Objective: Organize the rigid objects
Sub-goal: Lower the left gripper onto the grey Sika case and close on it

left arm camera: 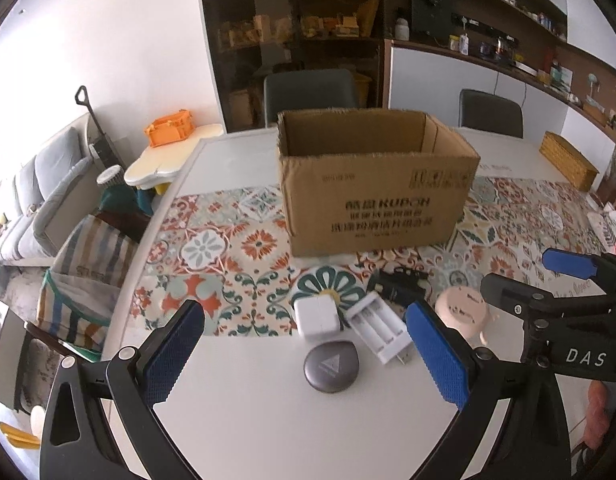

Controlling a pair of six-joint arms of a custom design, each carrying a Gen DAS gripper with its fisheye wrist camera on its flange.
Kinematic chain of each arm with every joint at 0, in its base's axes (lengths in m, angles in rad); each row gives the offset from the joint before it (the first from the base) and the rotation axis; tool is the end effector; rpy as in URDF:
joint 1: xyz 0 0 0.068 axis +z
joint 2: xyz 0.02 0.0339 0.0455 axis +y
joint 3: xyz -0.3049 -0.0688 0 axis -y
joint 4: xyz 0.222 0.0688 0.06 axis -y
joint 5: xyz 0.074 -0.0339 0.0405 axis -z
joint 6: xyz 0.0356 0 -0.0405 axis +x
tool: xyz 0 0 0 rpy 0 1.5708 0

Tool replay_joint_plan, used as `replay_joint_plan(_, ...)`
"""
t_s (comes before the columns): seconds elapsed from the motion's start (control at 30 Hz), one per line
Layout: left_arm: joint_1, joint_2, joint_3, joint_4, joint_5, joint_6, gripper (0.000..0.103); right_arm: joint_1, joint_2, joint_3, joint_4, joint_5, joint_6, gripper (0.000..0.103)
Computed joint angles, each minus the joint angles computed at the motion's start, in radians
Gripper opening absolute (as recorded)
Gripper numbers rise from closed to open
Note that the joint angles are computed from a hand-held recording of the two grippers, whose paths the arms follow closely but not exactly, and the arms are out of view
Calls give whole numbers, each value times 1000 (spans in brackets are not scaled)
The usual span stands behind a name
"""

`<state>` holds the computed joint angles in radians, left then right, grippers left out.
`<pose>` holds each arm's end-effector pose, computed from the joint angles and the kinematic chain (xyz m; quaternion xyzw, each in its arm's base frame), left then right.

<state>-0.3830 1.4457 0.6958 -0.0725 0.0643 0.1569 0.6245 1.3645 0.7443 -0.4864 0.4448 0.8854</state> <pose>0.2402 -0.0992 0.2284 0.2594 0.8935 -0.0709 0.3596 0.1879 0.1166 0.2368 0.1738 0.9346 -0.0026 0.3105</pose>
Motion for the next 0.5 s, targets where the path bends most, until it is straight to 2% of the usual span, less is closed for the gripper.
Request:
replay_joint_plan(0.3, 18, 53, -75, 56, 53, 20, 103, 34, 56, -68, 37, -34, 86, 93)
replay_joint_plan(0.5, 28, 116, -126, 130, 77, 28, 102, 50, 102, -127, 97, -70, 141, 93)
